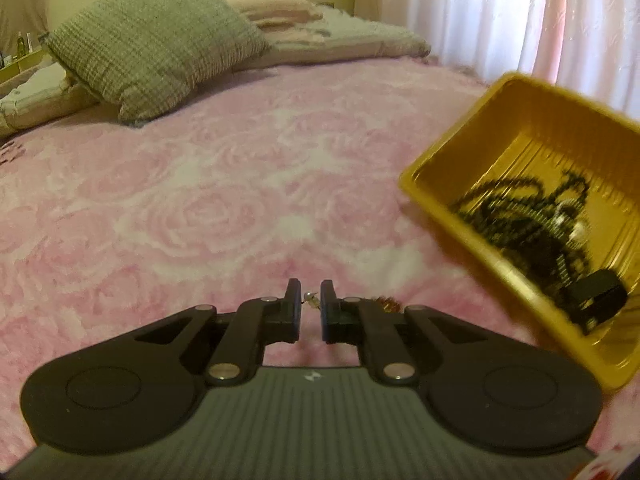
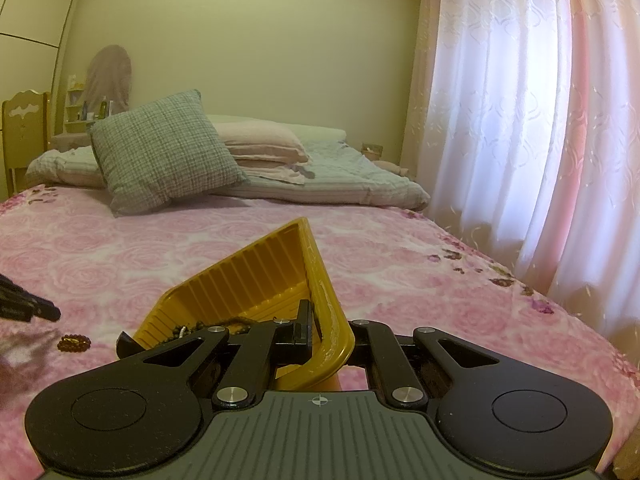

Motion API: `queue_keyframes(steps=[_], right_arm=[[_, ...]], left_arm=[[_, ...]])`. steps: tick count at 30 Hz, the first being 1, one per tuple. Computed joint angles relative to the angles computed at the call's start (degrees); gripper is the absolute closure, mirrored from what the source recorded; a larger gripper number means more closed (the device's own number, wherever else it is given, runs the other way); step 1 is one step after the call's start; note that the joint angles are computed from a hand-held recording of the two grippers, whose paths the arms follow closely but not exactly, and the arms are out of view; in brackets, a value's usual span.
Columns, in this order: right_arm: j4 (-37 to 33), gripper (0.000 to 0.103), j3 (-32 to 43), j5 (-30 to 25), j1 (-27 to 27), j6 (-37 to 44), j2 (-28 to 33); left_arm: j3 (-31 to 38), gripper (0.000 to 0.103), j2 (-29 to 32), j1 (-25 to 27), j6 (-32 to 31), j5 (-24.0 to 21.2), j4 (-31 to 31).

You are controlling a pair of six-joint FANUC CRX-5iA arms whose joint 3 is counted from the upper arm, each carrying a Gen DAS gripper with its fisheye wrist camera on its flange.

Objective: Organize jewelry
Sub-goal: 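Grasp another small earring with the left gripper and drop it into the tray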

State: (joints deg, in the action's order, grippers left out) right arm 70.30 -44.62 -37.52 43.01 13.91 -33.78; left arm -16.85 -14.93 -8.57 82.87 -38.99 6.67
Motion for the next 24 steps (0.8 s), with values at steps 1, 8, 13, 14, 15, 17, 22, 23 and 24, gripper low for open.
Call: queue_keyframes(steps=[1, 8, 13, 14, 15, 17, 22, 23, 24], right_arm=[[0.13, 0.096, 0.02, 0.08, -0.03, -0.06, 0.1], [0.27, 0.096, 0.02, 0.19, 0.01, -0.27, 0.19], [0.26, 0.096, 0.1, -0.05, 0.38, -0.1, 0.16], [0.26, 0.096, 0.1, -0.05, 0.38, -0.1, 0.16], [0.25, 0.096, 0.05, 0.1, 0.29, -0.02, 0.08], [0.39, 0.096, 0.17, 0.05, 0.36, -0.09, 0.27], [0.48, 0.096, 0.28, -0.01, 0.42, -0.28, 0.42], [0.42, 0.096, 0.28, 0.03, 0.37, -0.24, 0.39], [0.36, 0.096, 0.32, 0.04, 0.41, -0.21, 0.42]], left_arm=[[-0.06, 0.095, -0.41, -0.05, -0.63, 0.27, 0.96], [0.87, 0.095, -1.22, -3.62, -3.57, 2.63, 6.07], [1.44, 0.095, -0.24, -7.12, -7.18, 4.74, 11.36], [1.62, 0.095, 0.06, -7.73, -7.91, 4.97, 12.29], [1.83, 0.095, 0.48, -8.42, -9.07, 5.07, 13.5], [2.41, 0.095, 1.37, -9.78, -10.0, 5.4, 14.46], [4.05, 0.095, 3.64, -13.1, -11.16, 5.71, 14.45], [4.24, 0.095, 4.08, -13.63, -11.31, 5.79, 14.6], [4.44, 0.095, 4.57, -14.23, -11.61, 5.94, 14.86]])
